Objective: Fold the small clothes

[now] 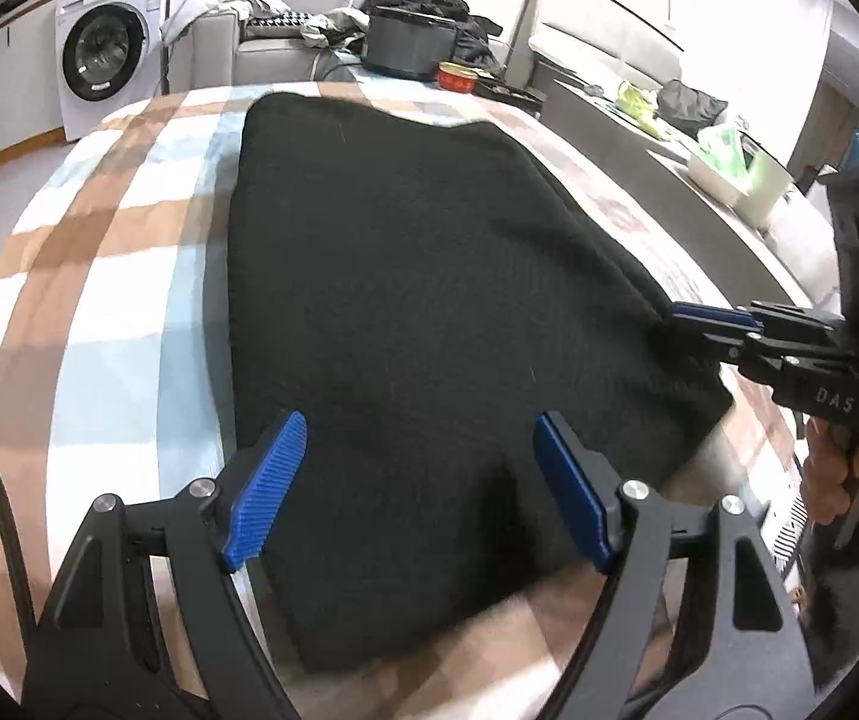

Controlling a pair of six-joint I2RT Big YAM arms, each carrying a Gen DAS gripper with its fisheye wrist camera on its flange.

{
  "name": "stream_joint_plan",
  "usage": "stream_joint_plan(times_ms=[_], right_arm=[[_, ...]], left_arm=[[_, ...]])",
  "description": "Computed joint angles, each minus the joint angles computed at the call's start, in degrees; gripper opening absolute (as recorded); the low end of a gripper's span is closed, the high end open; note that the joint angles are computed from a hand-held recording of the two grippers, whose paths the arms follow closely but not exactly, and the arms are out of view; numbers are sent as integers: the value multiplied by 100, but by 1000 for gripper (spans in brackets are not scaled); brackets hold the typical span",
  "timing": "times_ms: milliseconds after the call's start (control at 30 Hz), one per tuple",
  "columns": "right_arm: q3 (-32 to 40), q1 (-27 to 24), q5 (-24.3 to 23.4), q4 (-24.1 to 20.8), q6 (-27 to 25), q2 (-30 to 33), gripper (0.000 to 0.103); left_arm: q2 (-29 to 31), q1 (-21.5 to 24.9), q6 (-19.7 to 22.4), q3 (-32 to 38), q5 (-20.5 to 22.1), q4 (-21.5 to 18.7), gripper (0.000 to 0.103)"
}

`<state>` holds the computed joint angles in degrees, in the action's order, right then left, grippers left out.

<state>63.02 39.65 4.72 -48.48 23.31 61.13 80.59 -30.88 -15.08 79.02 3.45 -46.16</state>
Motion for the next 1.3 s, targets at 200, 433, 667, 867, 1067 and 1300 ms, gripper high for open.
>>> stream_joint_plan(times_ms=[200,433,667,867,1067,1300], right_arm=[[808,-204,-68,21,-169,1120,21],[562,-452,-150,118,-362,1047,15],[499,-615,195,-57,-319,726,28],[1089,-623,-148,185,-672,1348,28],[1565,-812,-30,-205,-923,2067,24],[1343,-1057,-429,-77,-724,1705,28]], left_arm=[[882,106,196,959,-147,-381,76],[750,235,499,683,-40,-233,76],[801,340,411,977,105,-493,76],[1565,461,532,1994,16,-645,76],[2012,605,530,2391,-89,-894,76],[1978,849,281,2359,80,-788,76]])
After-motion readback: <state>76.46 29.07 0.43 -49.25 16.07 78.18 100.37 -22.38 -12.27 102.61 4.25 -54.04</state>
